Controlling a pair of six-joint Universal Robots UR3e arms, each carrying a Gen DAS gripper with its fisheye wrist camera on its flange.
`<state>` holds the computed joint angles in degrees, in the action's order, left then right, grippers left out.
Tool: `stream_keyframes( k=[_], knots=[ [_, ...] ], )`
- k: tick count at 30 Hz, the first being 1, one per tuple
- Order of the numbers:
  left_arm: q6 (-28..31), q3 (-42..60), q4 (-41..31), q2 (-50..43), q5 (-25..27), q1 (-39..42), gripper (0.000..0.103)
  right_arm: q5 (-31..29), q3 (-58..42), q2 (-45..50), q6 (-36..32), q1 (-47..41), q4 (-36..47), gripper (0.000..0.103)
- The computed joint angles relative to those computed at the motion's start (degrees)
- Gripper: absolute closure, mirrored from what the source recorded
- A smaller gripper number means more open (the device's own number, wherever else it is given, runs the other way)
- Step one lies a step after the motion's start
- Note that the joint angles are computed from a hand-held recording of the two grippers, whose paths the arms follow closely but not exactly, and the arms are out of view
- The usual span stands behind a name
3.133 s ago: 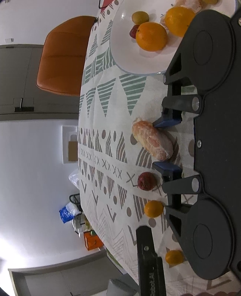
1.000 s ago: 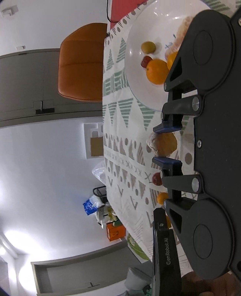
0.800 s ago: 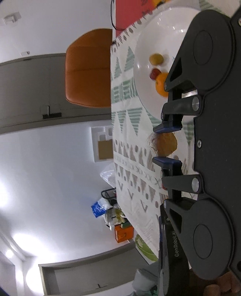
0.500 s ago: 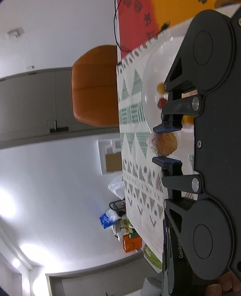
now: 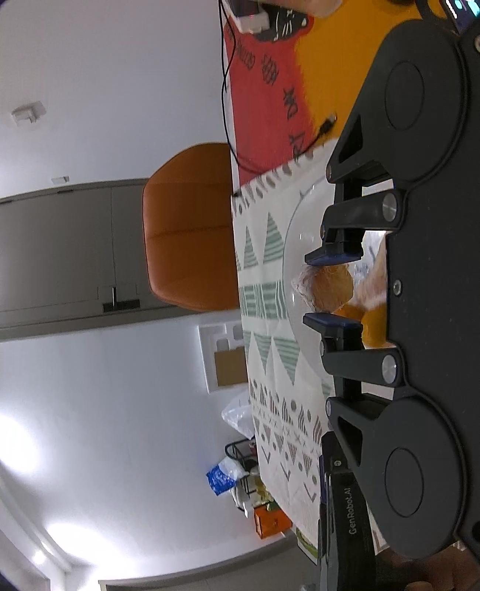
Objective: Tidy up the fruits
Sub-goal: 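Carry the pomelo segment and small orange to the plate and open both tools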
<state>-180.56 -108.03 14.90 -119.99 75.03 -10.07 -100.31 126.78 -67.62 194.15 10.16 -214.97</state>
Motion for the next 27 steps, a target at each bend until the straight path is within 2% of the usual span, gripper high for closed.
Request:
stream_keyframes(
  k=[16,17,19,27],
  knots=[
    [-0.8,8.6,-3.8,-5.2,0.3,-4.5,0.082,-1.1,5.2,-4.1,-1.0,-3.5,3.3,0.077],
    [-0.8,8.9,-4.0,-5.4,0.3,-4.7,0.082,-1.1,5.0,-3.9,-1.1,-3.6,3.5,0.078],
    [-0.6,9.9,-4.3,-6.3,0.3,-4.9,0.082,-1.8,3.9,-3.0,-1.9,-3.4,4.2,0.088],
    [-0.9,12.4,-5.5,-8.0,0.7,-4.7,0.081,1.6,0.4,0.1,-2.4,-5.2,5.9,0.088]
  ],
)
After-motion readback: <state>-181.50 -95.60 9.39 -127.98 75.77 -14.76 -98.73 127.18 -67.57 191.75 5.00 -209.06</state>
